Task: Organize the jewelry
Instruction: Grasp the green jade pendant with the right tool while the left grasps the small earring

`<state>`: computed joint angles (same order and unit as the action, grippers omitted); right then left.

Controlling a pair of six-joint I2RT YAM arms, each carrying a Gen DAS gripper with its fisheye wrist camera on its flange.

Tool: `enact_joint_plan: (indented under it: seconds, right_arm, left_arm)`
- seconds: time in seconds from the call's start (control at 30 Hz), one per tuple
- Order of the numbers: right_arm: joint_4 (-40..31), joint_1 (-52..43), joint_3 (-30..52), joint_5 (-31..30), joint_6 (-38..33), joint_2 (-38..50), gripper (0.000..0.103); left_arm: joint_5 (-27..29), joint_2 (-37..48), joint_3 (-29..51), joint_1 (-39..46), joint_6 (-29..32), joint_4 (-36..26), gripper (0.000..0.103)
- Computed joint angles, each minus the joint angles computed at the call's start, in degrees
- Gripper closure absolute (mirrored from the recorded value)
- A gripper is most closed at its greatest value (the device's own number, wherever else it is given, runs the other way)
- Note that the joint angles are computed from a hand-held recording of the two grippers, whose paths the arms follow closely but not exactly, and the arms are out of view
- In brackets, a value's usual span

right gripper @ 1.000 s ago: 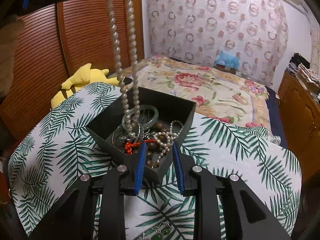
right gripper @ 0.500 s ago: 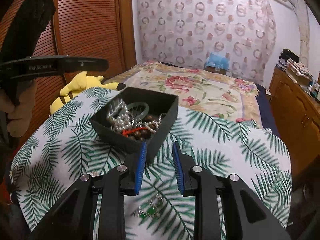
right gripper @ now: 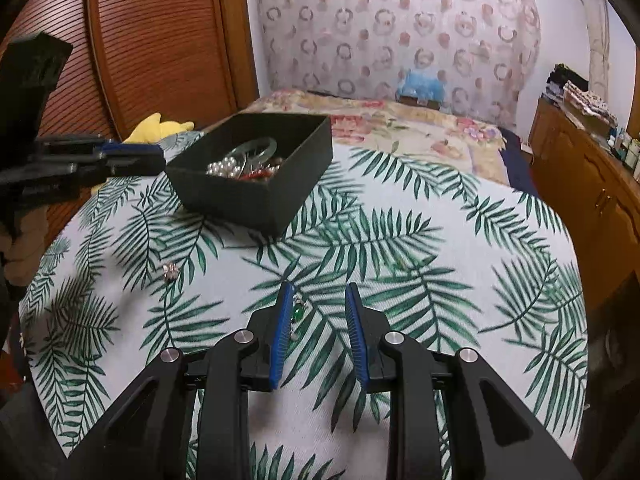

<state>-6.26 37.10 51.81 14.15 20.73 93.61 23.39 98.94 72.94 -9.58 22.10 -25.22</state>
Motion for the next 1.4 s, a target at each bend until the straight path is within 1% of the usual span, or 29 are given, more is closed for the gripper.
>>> enact_joint_plan:
  seconds: [0.4,0.47,0.5,0.77,0.83,0.87,0.9,1.2,1.23,1.3,1.33,1.37,1.4]
  right_arm:
    - [-0.1,1.7,1.4,-2.4,0.3,3.9,0.074]
    - [-0.7,1.7,2.1,-2.6,0.1,4.6,0.074]
    - [-0.8,1.7,2.4,-2.7,0.0,5.0,0.074]
    - [-2.3,1.6,4.4,-1.8,0.1,6.8,0.074]
    - [-2.5,1.6,4.7,-1.7,0.3,7.0,0.077]
    - [-2.7,1.7,5.0,-1.3,0.2,7.3,0.085]
    - [-3.0,1.8,5.3,-0.7,0.1,7.5,0.087]
    - [-0.7,1.5,2.6,-1.1,0.5,5.3,0.088]
    - [-0.6,1.4,2.5,-1.1,0.4,5.1,0.088]
    - [-0.5,1.5,2.1,-0.8,0.4,4.6,0.088]
    - [-0.5,1.5,2.1,-0.7,0.4,4.3,0.088]
    - [-0.4,1.5,1.9,-0.6,0.3,3.9,0.088]
    - [-0.3,1.6,1.7,-0.4,0.3,3.6,0.088]
  left_arm:
    - [-0.8,1.5,-4.7,0.4,1.3,-0.3,0.081]
    - [-1.0,1.3,-5.4,0.3,1.6,-0.2,0.076]
    - [-1.0,1.2,-5.6,0.2,1.7,-0.1,0.075]
    - [-1.3,1.4,-6.3,-0.7,2.4,-0.5,0.072]
    - [-1.5,1.4,-6.5,-1.1,2.6,-0.5,0.071]
    - [-1.6,1.4,-6.6,-1.2,2.6,-0.4,0.068]
    - [-1.7,1.4,-6.8,-1.3,2.8,-0.3,0.067]
    - [-2.6,1.7,-8.4,-1.8,2.8,1.8,0.067]
    - [-2.8,1.6,-8.6,-1.9,2.7,2.1,0.069]
    - [-3.3,1.5,-8.8,-2.2,2.5,2.7,0.077]
    - [-3.2,1.5,-8.9,-2.1,2.6,2.7,0.085]
    - [-3.0,1.6,-8.8,-2.1,2.7,2.5,0.090]
    - [-2.7,1.6,-8.7,-2.0,2.7,2.3,0.090]
